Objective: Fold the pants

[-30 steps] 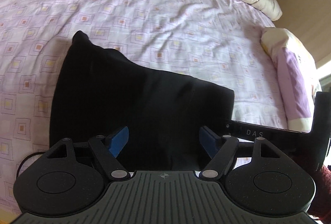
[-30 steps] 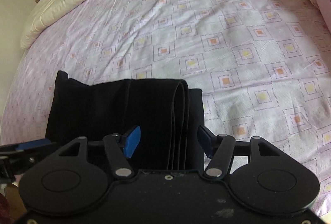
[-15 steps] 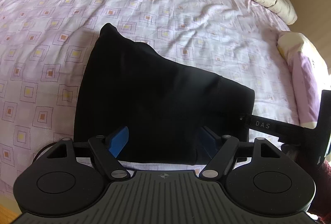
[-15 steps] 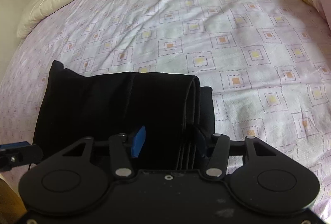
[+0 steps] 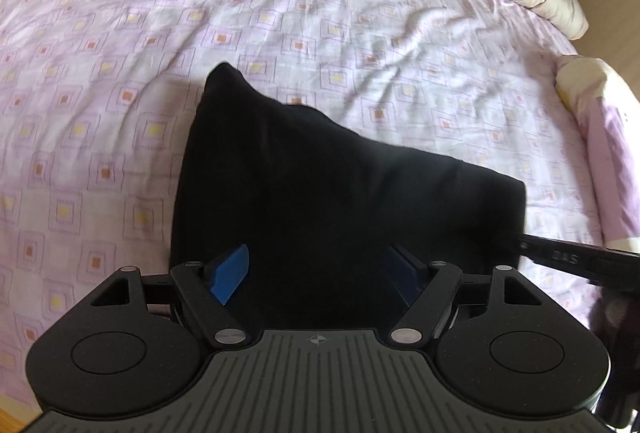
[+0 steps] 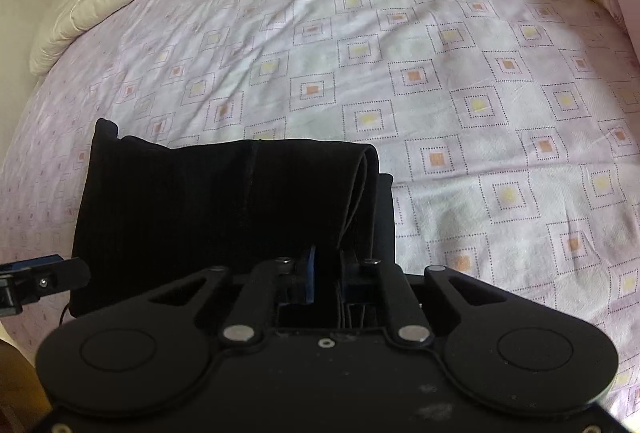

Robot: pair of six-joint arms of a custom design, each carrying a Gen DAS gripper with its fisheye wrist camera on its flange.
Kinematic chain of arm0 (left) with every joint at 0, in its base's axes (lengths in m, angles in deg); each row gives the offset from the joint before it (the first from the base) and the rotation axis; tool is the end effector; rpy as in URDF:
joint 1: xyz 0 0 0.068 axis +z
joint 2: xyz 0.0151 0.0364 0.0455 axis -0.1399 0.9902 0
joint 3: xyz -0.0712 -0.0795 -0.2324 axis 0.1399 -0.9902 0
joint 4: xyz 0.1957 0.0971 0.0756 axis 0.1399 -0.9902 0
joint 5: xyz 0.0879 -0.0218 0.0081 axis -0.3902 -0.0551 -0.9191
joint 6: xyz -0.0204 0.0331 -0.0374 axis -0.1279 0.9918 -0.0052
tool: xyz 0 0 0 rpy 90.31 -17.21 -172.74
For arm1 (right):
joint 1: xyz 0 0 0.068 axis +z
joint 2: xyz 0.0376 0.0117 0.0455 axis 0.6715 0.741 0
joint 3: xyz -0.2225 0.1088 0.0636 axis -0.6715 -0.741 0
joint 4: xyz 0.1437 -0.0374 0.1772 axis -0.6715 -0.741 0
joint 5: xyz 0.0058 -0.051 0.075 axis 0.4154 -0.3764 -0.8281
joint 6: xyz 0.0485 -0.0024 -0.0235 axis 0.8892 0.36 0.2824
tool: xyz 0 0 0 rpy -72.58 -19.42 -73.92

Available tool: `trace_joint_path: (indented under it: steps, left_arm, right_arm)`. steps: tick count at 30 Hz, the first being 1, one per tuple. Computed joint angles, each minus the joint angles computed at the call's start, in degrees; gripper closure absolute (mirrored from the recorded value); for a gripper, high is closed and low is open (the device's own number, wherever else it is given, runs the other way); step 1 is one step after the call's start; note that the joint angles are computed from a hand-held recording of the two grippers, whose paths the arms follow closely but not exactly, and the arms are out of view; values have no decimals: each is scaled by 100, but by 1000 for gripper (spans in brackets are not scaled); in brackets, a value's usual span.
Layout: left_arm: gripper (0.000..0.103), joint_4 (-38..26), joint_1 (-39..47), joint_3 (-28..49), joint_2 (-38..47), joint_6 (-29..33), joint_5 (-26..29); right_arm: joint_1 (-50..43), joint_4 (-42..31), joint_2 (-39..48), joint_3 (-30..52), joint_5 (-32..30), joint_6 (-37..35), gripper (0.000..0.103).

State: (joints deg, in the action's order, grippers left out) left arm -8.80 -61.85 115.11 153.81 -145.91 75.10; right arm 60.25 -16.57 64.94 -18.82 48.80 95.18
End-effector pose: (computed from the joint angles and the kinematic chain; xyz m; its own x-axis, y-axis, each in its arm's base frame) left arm 0.1463 -0.1850 0.1850 -0.9108 -0.2039 -0.3590 -0.1456 0.9723 -0.1828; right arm 0.1987 0.0720 0.1447 -0.9386 -0.0351 -0.3432 -0.1357 0.9522 0.2736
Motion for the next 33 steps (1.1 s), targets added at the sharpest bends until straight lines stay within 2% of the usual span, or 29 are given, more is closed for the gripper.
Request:
trace_joint_path:
  steps: [4,7,15,18,21,23,24,27,28,29,33]
  left_arm:
    - [29,-32,537,204,143,610,-98]
    - [29,-77,943,437,400,1022,-246]
    - [29,-5,1866,974,1501,1737,-264]
    - [29,92,2177,1030,1916,1808,-47]
    - [23,208,2404,1080,2283,1891,265]
    - [5,308,2466,1040,2432,1875,284]
    - [0,334,2506,1019,2489,1845,296]
    - [0,897,2804,536,2369,1777,772]
    - [0,935,2828,501,2365,1855,813]
    - [0,902,2816,538,2386,1928,788]
    - [0,962,2722,535,2433,1896,633]
  right_arm:
    - [153,19,-622,-49,446,79,78]
    - [167,12,-706,71,399,21,78]
    - [572,28,247,498,378,-102,76]
    - [708,-21,695,683,484,-124,76]
    - [836,-193,1141,980,565,-250,73]
    - [915,-286,1402,1161,564,-339,63]
    - [937,-364,1547,1269,519,-426,59]
    - [1194,-481,1981,1563,455,-715,30]
    - [1343,-522,2112,1656,455,-766,13]
    - [1515,-550,2224,1729,538,-772,2]
    - [2036,-580,2505,1896,1032,-483,0]
